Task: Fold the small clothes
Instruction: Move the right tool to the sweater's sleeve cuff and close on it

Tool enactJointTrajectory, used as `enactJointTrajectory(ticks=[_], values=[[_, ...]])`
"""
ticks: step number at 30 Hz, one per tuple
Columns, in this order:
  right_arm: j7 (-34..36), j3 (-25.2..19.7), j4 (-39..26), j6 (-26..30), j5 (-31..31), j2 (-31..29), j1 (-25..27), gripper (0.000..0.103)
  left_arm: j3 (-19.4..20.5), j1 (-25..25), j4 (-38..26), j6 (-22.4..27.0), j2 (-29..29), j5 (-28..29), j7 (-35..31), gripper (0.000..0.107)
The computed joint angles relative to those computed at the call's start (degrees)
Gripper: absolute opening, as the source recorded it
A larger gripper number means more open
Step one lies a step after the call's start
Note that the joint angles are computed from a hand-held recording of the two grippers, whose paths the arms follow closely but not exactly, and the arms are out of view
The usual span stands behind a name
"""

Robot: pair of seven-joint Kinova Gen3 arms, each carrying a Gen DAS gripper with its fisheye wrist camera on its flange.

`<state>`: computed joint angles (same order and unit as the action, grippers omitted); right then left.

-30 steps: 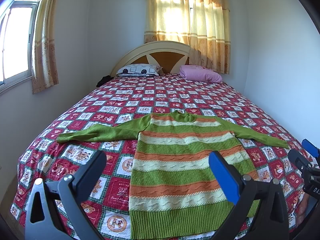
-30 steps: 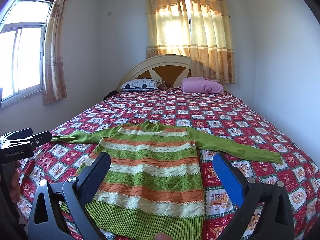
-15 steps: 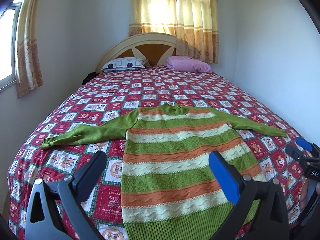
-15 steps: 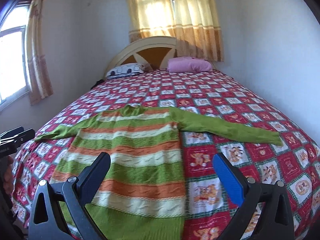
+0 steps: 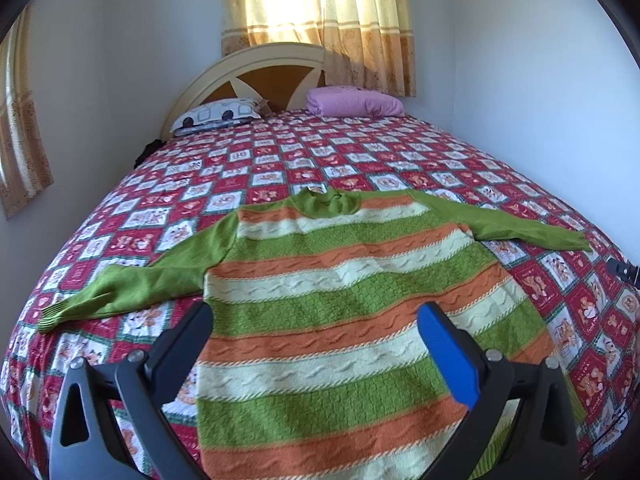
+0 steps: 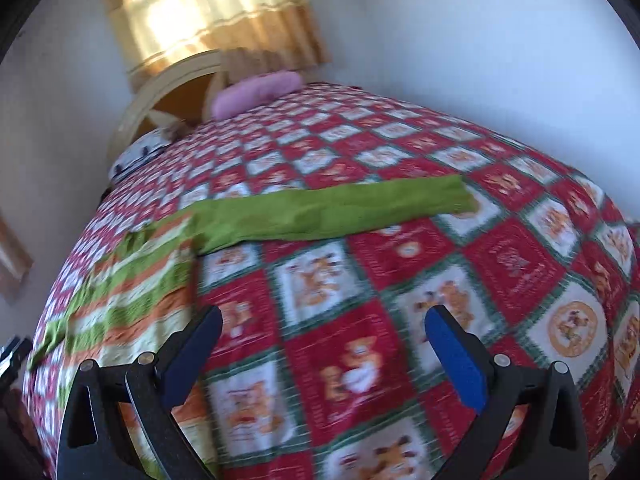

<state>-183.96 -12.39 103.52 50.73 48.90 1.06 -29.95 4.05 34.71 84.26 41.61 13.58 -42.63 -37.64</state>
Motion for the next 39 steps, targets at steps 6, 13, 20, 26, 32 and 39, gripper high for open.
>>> enactJointTrajectory(ticks=[6,13,20,26,32,39], values=[[3.86,4.20,0.52,-1.11,-6.10,-0.98,6.59,0.097,-1.16,0.45,-2.92,-0.82,3.56,-0.18,-0.96,0.103],[10.70,7.81,-1.89,-5.13,-12.47,1.76,13.17,0.084,-4.36,2.30,-6.92,0.21,8.02,-1.27,-1.93,0.103],[21.55,11.79,-8.65,-5.67,-21.37,8.27,17.24,0.074,-5.91,1.72,-10.28,1.89,11.28,1.11,-4.37,0.103],[27.59,14.39,-14.63,-3.15,-26.38,13.70,18.22,0.063,-7.40,1.55,-12.10,3.75,13.11,2.15,-5.15,0.103],[34.87,14.52,-21.60,3.06,-26.07,17.71,16.18,0.010,-7.22,0.36,-12.44,3.68,13.70,4.97,-6.35,0.103],[35.79,16.00,-27.09,6.92,-23.17,18.23,13.01,0.009,-6.90,-0.53,-11.42,2.88,13.42,7.45,-7.80,0.103]])
